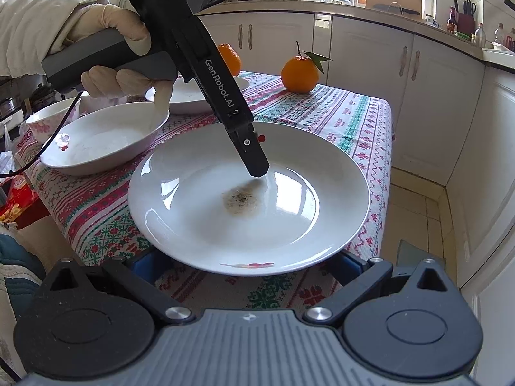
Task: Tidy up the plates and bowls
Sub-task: 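Close the left tool on the plate rim and lift the plate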
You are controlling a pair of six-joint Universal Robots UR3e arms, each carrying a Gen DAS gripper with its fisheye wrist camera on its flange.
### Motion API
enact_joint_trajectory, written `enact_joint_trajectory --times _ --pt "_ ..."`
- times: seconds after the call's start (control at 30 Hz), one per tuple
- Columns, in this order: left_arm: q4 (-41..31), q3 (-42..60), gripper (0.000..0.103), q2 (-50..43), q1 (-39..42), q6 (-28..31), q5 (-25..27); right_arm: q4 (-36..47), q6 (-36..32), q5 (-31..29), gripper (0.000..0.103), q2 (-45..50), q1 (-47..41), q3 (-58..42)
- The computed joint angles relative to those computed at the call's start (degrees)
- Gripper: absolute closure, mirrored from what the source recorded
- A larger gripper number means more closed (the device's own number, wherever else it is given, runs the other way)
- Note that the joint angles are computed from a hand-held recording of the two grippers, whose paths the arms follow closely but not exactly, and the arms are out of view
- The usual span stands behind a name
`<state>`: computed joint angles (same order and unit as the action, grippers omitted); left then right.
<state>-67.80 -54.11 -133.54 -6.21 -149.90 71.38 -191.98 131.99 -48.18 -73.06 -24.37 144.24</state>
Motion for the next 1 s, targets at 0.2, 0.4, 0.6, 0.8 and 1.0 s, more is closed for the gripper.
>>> enact_joint_trajectory --times 0.2,0.4,0.6,0.8,1.0 --pt "1.91 -1.72 0.043 0.56 -0.17 1.24 0.01 1.45 2.53 -2.85 0.000 -1.27 2.05 -1.21" --pt "2.74 -4.20 0.043 2.60 1.16 1.94 -2.02 4.82 2.23 -3.65 0.000 -3.77 2.71 -2.51" --pt "3.17 -1.88 0.043 2.09 1.98 0.96 -3.08 7.81 1.09 -4.74 0.000 -3.06 4.24 -7.97" --pt "1.81 6.08 0.043 -2.48 2.29 -0.66 -3.55 9.60 -0.01 -4.68 0.000 1.33 5.09 -14.87" --pt "-0.53 16.92 0.043 -9.35 1.98 -2.30 -3.17 11.99 0.48 -4.96 0.000 6.25 5.88 -22.36"
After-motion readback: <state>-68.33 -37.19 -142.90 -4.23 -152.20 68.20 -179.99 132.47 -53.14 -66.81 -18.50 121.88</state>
